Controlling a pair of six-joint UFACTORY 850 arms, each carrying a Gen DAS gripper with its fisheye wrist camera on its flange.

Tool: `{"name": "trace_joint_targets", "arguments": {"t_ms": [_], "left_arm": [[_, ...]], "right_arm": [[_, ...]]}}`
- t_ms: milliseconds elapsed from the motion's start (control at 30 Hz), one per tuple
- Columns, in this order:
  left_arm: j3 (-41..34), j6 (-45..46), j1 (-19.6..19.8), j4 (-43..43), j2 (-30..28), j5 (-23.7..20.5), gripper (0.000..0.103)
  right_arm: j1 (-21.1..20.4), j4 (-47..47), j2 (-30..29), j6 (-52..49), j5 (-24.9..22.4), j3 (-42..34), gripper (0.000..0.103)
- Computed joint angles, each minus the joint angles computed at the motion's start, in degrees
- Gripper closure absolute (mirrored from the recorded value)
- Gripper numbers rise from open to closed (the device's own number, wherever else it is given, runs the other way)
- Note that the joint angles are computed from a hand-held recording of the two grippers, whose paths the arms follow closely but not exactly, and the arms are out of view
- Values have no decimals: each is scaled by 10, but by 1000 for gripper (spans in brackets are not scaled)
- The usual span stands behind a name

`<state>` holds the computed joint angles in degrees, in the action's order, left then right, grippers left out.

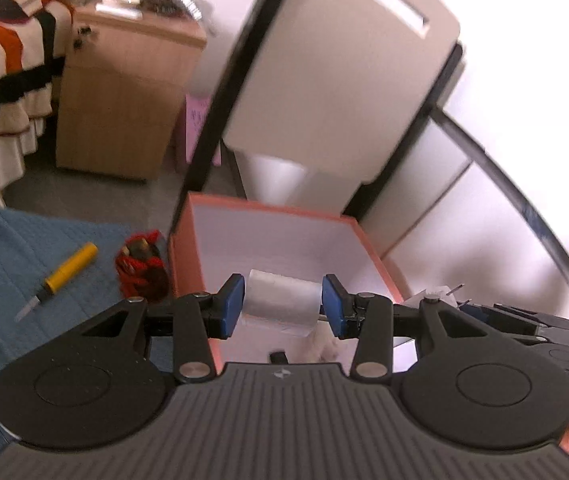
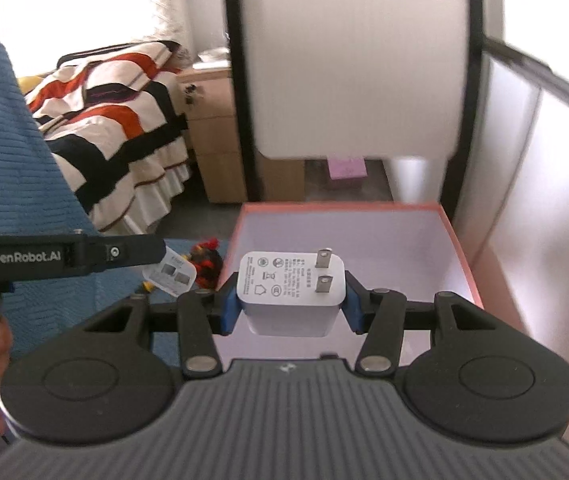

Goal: Organize rigid objects
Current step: 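Open the left tool to drop the adapter while the right tool releases the charger into the box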

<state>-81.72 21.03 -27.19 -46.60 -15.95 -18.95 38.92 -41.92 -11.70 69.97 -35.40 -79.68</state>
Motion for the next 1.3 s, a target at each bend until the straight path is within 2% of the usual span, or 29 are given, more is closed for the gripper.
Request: {"name": "trace_joint_targets", "arguments": {"t_ms": [300, 533, 833, 1067, 1167, 1300], "left_arm": [[-36, -150, -45, 125, -55, -14, 54], [-55, -247, -61, 209, -89, -24, 54], [-73, -275, -66, 227, -119, -48, 54], [-73, -273, -66, 232, -126, -52, 54], [-63, -256, -65, 211, -121, -44, 54], [-61, -264, -64, 227, -115, -38, 54]], "right_arm": [[-39, 113, 25, -104, 22, 63, 50], [-66, 192, 18, -172, 50, 95, 50], [-96, 290, 6, -255, 79, 119, 50], [-101, 309, 0, -266, 85, 128, 49], [-101, 308, -2, -260, 85, 130, 49], [-101, 300, -1, -237, 84, 129, 48]]}}
